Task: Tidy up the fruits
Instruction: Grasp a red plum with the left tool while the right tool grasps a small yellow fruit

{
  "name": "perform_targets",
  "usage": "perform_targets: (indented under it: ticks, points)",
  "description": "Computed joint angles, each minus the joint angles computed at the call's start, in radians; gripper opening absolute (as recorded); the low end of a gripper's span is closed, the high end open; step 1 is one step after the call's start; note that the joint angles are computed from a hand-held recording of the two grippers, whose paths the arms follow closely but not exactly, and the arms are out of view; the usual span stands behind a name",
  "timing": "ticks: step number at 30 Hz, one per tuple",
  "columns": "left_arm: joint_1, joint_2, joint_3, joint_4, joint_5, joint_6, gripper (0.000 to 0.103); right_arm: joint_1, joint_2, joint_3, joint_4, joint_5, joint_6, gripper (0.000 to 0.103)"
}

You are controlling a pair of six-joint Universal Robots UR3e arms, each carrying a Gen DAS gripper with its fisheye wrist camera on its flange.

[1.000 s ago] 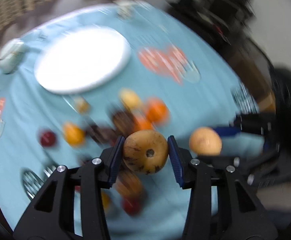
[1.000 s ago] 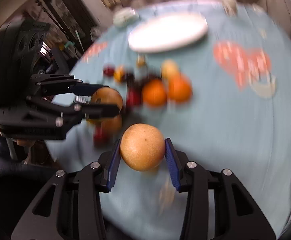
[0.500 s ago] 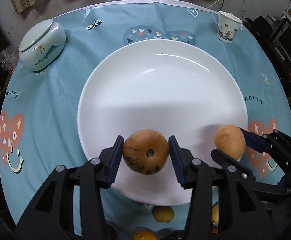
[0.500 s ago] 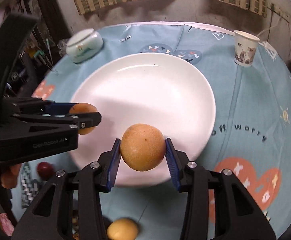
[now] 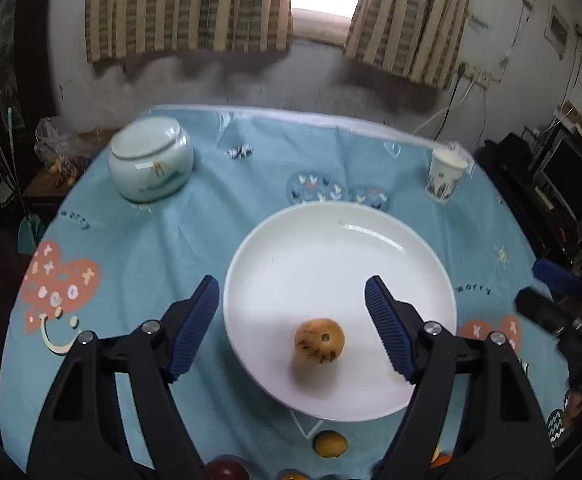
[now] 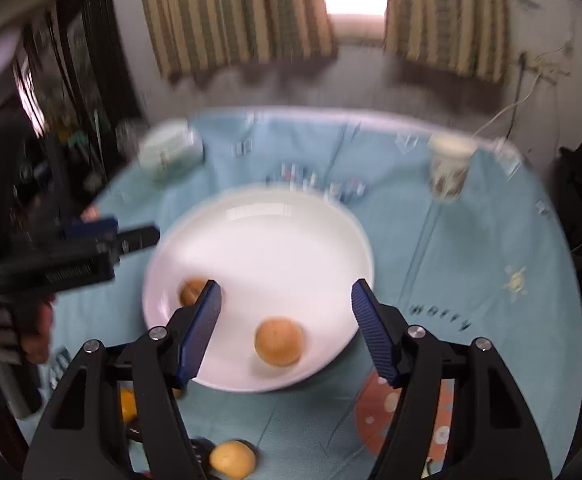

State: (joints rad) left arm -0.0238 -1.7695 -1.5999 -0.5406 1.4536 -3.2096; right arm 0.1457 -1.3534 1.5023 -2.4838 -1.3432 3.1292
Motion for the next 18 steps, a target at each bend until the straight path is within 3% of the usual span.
perform_targets:
  ticks: [5,6,7,9,10,12,13,16,18]
  points:
    - [0.025,0.273,-0.21,0.211,-0.032,0.041,0.086,-0.027,-0.365,0.167,-0.256,-0.074,0.03,0.071]
    - [0.036,0.336,-0.24,0.229,-0.047,0.051,0.087,-0.016,-0.413,0.174,-0.295,-0.108,0.03,0.076]
    - [0.044,0.376,-0.256,0.237,-0.065,0.057,0.089,0.001,-0.461,0.177,-0.33,-0.15,0.032,0.099]
    - [0.074,0.482,-0.298,0.226,-0.119,0.085,0.091,0.043,-0.549,0.207,-0.387,-0.231,0.043,0.102]
    - [0.08,0.52,-0.312,0.204,-0.13,0.107,0.092,0.018,-0.622,0.236,-0.373,-0.185,0.058,0.102]
    - [0.092,0.592,-0.354,0.152,-0.142,0.154,0.092,-0.143,-0.782,0.287,-0.221,0.079,0.092,0.102]
    - [0.098,0.627,-0.383,0.126,-0.14,0.176,0.092,-0.196,-0.842,0.303,-0.115,0.16,0.085,0.102]
    - [0.161,0.774,-0.506,-0.008,-0.175,0.28,0.092,-0.173,-0.925,0.411,0.083,0.136,0.003,0.102]
    - [0.246,0.919,-0.603,-0.161,-0.221,0.392,0.092,-0.142,-0.97,0.499,0.251,0.113,-0.026,0.102]
